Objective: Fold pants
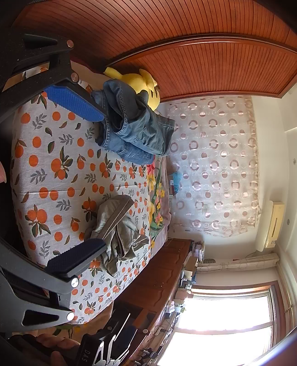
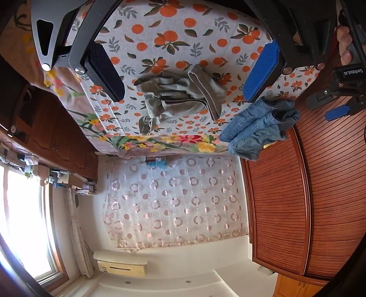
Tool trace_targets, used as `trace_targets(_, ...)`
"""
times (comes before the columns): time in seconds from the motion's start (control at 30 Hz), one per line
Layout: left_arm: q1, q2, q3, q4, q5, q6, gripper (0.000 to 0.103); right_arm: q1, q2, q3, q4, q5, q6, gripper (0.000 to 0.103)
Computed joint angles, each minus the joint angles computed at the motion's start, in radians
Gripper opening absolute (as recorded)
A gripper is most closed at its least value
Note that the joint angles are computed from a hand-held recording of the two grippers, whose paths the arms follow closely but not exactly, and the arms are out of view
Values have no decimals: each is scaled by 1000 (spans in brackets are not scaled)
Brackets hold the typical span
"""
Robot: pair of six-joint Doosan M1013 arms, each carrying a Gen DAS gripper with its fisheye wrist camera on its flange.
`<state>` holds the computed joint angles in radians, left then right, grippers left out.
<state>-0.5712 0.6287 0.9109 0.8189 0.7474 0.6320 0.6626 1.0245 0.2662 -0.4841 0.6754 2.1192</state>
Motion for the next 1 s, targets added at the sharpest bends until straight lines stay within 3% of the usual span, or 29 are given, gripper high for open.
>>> trace_targets(1.0, 1, -1, 2, 1, -4, -3, 102, 0, 0, 0, -2, -7, 1, 103)
